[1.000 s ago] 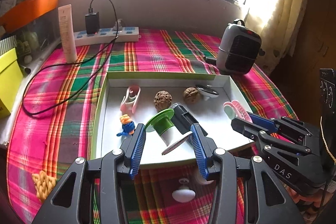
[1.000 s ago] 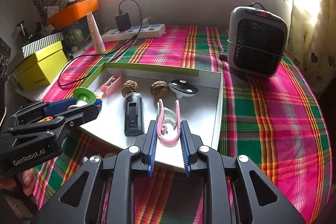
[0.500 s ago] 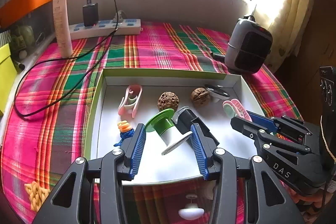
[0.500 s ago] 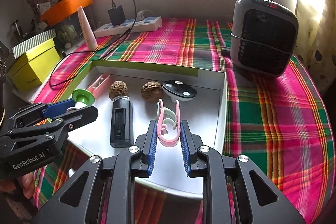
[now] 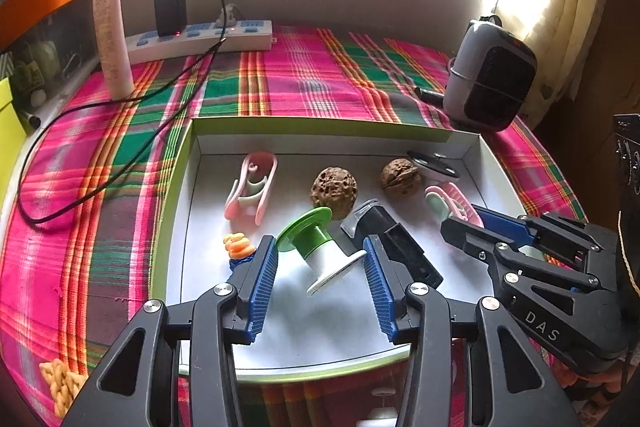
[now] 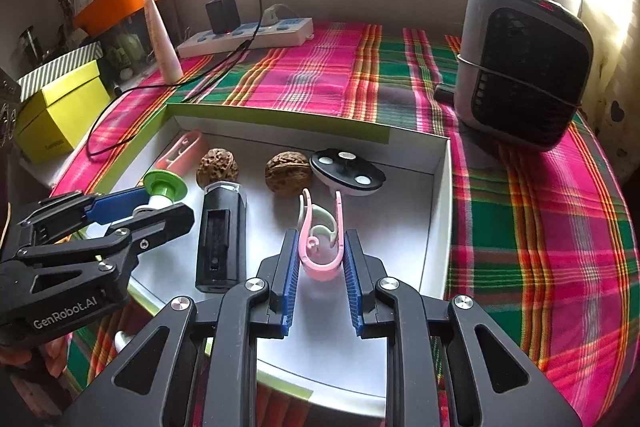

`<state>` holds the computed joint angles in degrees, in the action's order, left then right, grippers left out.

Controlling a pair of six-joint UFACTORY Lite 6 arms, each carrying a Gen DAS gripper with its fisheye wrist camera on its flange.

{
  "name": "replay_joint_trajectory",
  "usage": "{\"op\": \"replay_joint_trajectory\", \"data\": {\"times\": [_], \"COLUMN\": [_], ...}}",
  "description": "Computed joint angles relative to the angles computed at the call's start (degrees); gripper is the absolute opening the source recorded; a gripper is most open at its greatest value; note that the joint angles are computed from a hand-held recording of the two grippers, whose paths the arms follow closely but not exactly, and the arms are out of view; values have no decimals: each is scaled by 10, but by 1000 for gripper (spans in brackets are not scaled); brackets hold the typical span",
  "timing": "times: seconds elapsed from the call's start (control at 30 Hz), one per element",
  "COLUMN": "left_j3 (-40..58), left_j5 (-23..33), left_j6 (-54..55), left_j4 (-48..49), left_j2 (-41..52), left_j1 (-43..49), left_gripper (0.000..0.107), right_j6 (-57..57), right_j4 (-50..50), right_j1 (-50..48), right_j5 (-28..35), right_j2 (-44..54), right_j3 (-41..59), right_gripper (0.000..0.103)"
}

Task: Organize objects
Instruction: 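Lower the suction toy and pink clip into the tray and open both grippers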

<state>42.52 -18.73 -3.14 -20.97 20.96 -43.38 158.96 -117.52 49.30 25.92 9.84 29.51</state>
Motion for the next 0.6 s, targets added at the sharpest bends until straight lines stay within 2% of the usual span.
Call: {"op": "replay_joint_trajectory", "data": {"times": [0.6], "left_j3": [26], "left_j5": [4], "left_j6": [-1], "left_j4": [11], "left_j2": [31], "left_j1": [10], "left_gripper": [43], "right_j6": [19], "right_j4": [-42], "right_j1": [-23], "right_j5": [-6], "right_j2": [6], "right_j3": [4], "right_gripper": [23]}}
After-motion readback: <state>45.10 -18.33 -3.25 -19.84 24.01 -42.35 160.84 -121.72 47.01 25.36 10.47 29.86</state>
